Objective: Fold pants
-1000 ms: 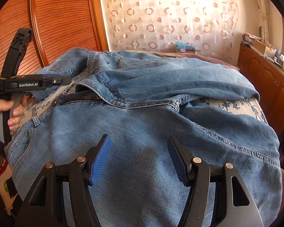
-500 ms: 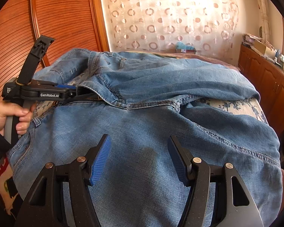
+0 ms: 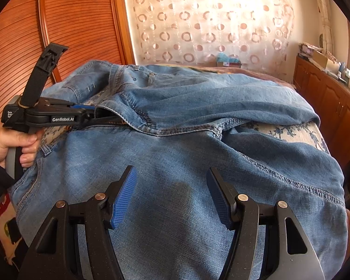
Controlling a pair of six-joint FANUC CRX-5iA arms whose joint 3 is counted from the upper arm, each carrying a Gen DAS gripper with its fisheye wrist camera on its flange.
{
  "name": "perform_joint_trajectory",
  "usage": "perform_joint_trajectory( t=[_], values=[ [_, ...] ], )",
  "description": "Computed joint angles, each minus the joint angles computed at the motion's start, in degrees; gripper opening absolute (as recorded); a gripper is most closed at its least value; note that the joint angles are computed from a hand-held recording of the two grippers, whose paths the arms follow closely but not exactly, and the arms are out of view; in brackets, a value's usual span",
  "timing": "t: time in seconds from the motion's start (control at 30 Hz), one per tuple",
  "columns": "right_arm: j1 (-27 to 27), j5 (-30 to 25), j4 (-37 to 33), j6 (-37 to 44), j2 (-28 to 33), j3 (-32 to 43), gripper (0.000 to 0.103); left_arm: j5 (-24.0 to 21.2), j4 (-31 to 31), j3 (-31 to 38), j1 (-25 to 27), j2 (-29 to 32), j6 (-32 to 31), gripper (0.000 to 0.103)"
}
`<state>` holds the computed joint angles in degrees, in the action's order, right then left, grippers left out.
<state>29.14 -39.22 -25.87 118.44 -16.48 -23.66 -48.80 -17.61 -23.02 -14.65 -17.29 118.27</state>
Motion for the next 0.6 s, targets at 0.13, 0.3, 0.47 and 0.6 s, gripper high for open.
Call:
perform_joint_trajectory(
  t=[0.13, 0.3, 0.47, 0.6],
  values=[
    [0.05, 0.09, -0.05, -0.10, -0.17, -0.06, 0.064, 1.03, 0.19, -0.99, 0.39, -3.10, 0.36, 0.002],
    [-0.32, -0.20, -0.54, 0.59, -0.21, 0.03, 0.064, -0.23, -2.98, -0.10, -1.52, -7.24, 2.02, 0.002],
    [-0.27, -0.16, -0.48, 0.55, -0.22, 0.01, 0.064, -1.24, -1.54, 0.50, -1.04, -10.75, -2.00, 0.002],
    [-0.32, -0.11, -0.55, 0.58, -0.25, -0.02, 0.064, -4.30, -3.67, 1.54, -2.17, -11.26, -1.06, 0.002]
  ],
)
